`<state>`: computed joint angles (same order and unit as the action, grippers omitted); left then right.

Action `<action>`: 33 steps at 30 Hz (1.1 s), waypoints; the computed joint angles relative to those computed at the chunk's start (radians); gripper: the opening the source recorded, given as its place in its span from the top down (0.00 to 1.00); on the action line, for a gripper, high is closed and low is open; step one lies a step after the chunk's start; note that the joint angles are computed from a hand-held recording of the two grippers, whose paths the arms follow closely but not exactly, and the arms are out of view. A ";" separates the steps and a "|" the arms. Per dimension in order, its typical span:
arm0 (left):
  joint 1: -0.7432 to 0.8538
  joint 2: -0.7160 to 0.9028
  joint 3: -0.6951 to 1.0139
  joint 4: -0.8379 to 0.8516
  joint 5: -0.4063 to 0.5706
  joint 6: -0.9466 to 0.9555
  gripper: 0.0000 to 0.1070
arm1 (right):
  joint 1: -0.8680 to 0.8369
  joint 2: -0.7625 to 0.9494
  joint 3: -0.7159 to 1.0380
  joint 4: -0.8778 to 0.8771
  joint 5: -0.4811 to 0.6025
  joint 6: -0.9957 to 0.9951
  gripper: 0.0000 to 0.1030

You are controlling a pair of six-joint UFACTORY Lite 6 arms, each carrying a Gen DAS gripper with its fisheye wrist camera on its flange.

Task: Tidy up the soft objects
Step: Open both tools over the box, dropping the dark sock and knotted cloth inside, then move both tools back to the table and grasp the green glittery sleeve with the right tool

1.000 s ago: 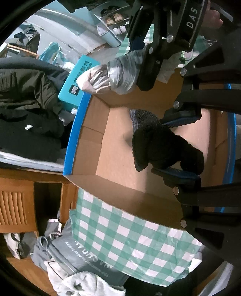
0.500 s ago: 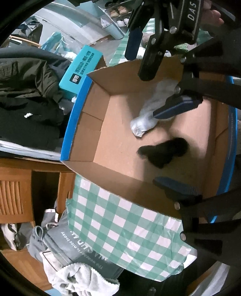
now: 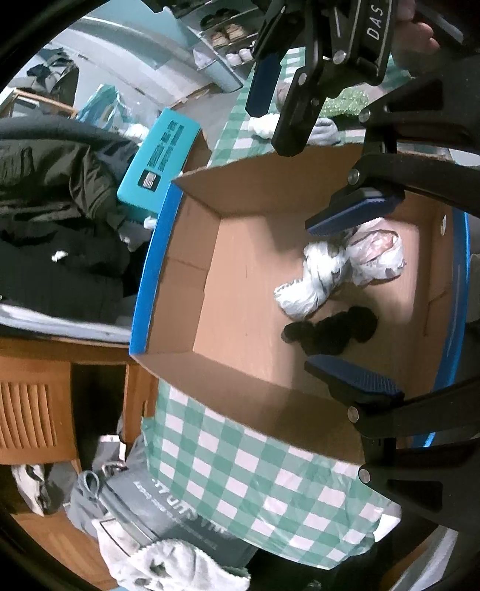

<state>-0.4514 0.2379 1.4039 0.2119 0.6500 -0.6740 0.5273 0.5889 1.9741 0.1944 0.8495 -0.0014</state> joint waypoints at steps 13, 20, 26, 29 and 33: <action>-0.107 0.102 0.149 0.009 0.052 -0.019 0.36 | -0.099 -0.211 -0.293 0.029 -0.086 -0.050 0.27; -0.163 0.173 0.250 0.007 0.083 -0.018 0.35 | -0.182 -0.312 -0.455 0.061 -0.127 -0.099 0.27; -0.217 0.264 0.375 -0.002 0.124 -0.015 0.35 | -0.263 -0.387 -0.573 0.100 -0.150 -0.157 0.27; -0.240 0.316 0.443 -0.029 0.139 0.001 0.35 | -0.312 -0.418 -0.625 0.120 -0.160 -0.189 0.27; -0.278 0.414 0.574 -0.048 0.182 0.022 0.35 | -0.378 -0.453 -0.692 0.137 -0.170 -0.220 0.27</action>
